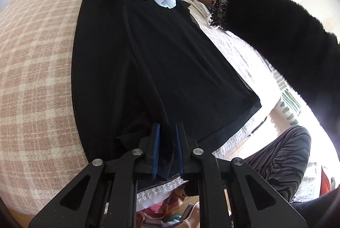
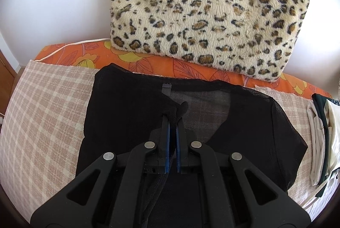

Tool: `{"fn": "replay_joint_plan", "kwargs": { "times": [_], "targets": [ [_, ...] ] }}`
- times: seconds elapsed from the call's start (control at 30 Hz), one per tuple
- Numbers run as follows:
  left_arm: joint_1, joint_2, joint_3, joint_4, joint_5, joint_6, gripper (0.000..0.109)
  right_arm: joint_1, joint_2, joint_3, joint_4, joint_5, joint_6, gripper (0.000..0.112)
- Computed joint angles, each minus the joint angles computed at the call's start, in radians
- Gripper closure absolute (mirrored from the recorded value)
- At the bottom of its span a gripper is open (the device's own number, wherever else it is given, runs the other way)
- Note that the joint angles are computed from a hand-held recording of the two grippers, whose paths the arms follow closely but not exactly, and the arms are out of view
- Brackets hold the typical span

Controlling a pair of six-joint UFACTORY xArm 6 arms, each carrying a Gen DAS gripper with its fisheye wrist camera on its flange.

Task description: Fold small clothes

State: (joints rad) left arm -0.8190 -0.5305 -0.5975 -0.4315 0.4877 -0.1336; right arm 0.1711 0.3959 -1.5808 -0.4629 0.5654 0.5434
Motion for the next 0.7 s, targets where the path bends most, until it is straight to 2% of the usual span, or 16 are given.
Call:
{"fn": "replay_joint_plan", "kwargs": {
  "times": [0.07,0.1,0.13,0.23,0.37,0.5,0.6,0.7],
  "targets": [
    [-0.003,-0.006,-0.005,-0.058,0.020,0.034,0.067,-0.001,-0.001,-0.007,-0.035,0.026,0.033,0.088],
    [-0.006,-0.018,0.002,-0.119,0.014,0.078,0.066,-0.005,-0.009,-0.004,-0.043,0.029,0.047,0.060],
    [-0.009,-0.033,0.009,-0.196,0.010,0.140,0.066,-0.010,-0.024,0.011,-0.064,0.022,0.077,0.045],
    [-0.011,-0.095,0.040,-0.309,0.007,0.248,0.065,-0.032,-0.091,0.069,-0.070,-0.012,0.096,0.044],
    [-0.003,-0.195,0.102,-0.150,-0.012,0.144,0.065,-0.059,-0.223,0.199,-0.024,-0.066,0.081,0.044],
    [0.055,-0.292,0.172,-0.083,-0.020,0.040,0.065,-0.071,-0.376,0.372,0.077,-0.127,-0.011,0.044],
    [0.093,-0.325,0.196,-0.027,-0.001,-0.014,0.065,-0.061,-0.491,0.513,0.275,-0.154,-0.183,0.044],
    [0.086,-0.340,0.213,-0.022,-0.014,-0.003,0.067,-0.033,-0.607,0.646,0.343,-0.165,-0.281,0.044]
  ]
}}
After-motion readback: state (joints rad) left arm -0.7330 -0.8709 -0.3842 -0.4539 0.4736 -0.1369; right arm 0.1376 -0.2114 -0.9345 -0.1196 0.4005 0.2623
